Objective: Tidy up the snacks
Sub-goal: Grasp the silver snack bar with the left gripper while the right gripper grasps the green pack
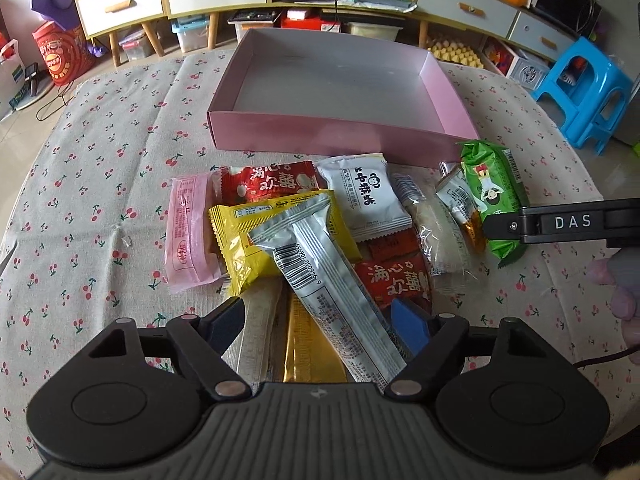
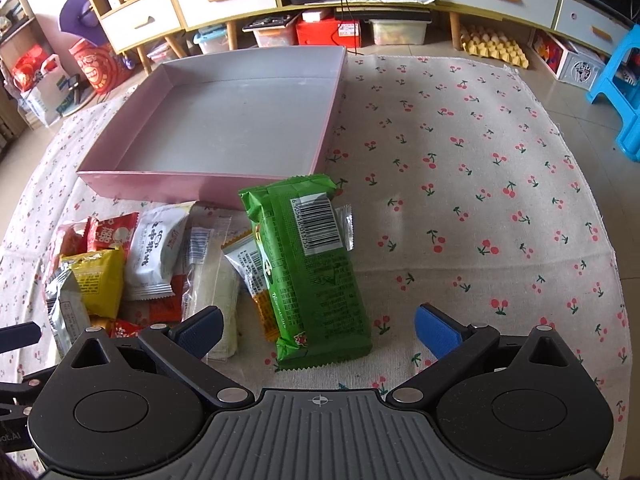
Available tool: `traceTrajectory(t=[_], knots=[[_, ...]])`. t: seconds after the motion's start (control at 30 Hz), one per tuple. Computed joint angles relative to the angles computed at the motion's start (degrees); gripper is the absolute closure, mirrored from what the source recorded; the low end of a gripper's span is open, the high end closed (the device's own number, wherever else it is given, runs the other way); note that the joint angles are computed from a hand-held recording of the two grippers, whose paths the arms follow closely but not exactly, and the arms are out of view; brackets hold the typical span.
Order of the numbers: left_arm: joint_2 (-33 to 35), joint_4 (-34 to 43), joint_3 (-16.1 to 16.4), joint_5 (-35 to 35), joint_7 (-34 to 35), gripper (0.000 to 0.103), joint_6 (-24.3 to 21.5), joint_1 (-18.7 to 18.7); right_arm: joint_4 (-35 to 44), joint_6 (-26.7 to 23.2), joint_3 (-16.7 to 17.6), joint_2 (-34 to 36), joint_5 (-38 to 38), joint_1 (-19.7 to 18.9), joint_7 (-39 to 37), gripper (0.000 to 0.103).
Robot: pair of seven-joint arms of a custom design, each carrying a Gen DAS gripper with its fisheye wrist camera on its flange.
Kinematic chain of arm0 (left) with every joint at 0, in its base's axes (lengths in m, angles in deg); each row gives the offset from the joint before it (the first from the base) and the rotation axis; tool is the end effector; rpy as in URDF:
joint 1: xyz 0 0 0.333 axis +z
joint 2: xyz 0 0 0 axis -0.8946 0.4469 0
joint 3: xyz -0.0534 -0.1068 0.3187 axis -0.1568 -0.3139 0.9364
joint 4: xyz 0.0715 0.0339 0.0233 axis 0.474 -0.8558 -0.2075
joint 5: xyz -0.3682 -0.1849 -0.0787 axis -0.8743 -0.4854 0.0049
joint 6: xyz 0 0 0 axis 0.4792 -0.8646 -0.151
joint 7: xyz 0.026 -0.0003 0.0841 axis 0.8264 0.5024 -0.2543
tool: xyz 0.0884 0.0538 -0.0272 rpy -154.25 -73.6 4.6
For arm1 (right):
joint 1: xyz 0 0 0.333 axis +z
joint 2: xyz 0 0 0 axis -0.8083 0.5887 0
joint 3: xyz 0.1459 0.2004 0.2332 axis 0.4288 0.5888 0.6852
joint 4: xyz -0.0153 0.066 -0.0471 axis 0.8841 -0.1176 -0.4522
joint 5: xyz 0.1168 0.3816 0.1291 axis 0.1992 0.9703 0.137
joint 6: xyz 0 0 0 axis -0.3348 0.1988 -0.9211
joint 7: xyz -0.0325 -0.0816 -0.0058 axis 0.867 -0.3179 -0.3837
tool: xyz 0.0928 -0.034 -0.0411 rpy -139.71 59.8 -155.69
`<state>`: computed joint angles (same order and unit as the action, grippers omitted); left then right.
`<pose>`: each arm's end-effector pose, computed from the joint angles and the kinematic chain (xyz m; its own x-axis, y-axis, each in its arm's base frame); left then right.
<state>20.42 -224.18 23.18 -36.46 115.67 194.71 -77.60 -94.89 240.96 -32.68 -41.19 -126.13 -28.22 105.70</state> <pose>0.4388 -0.1715 0.2951 -0.3268 -0.9420 0.0761 -0.8414 0.2533 -0.4774 0.4465 0.3118 0.3138 -0.1773 -0.9750 -0.1338 -0.8757 0.2183 -0.4307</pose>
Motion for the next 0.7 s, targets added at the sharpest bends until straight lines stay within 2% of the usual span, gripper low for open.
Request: traceTrajectory(t=[0.17,0.23,0.33,0.43,0.53,0.67,0.7], knots=[[0.55,1.35,-0.74,-9.71,7.88,0.039,-1.35,-0.65,-0.84,2.07,-0.51,0.38,1.02,-0.6,1.46,0.002],[0.82,1.72,-0.87,-11.08,9.08,0.047,-1.76,-0.52,-0.65,2.19,-0.55,0.73,1.46,-0.59,1.31,0.004],[1.35,1.89,-1.18,-11.2,9.37,0.05,-1.34,-0.37,0.0,1.24,-0.59,1.23,1.33,-0.15,1.1,0.009],[1.6,1.97,-1.94,-12.86,11.16,0.056,-0.7,-0.19,0.22,0.69,-0.6,1.38,1.42,0.08,0.89,0.017],[1.76,2.15,-2.62,-15.19,13.9,0.058,-0.25,-0.04,0.19,0.65,-0.55,1.45,2.42,-0.01,0.17,0.029],[1.75,2.97,-2.81,-19.99,18.03,0.064,-1.55,0.2,-0.18,1.45,-0.35,1.44,4.62,-0.22,-1.3,0.05],[1.71,3.18,-2.77,-21.18,19.13,0.065,-2.02,0.25,-0.08,1.06,-0.5,1.38,4.05,0.05,-0.9,0.05]])
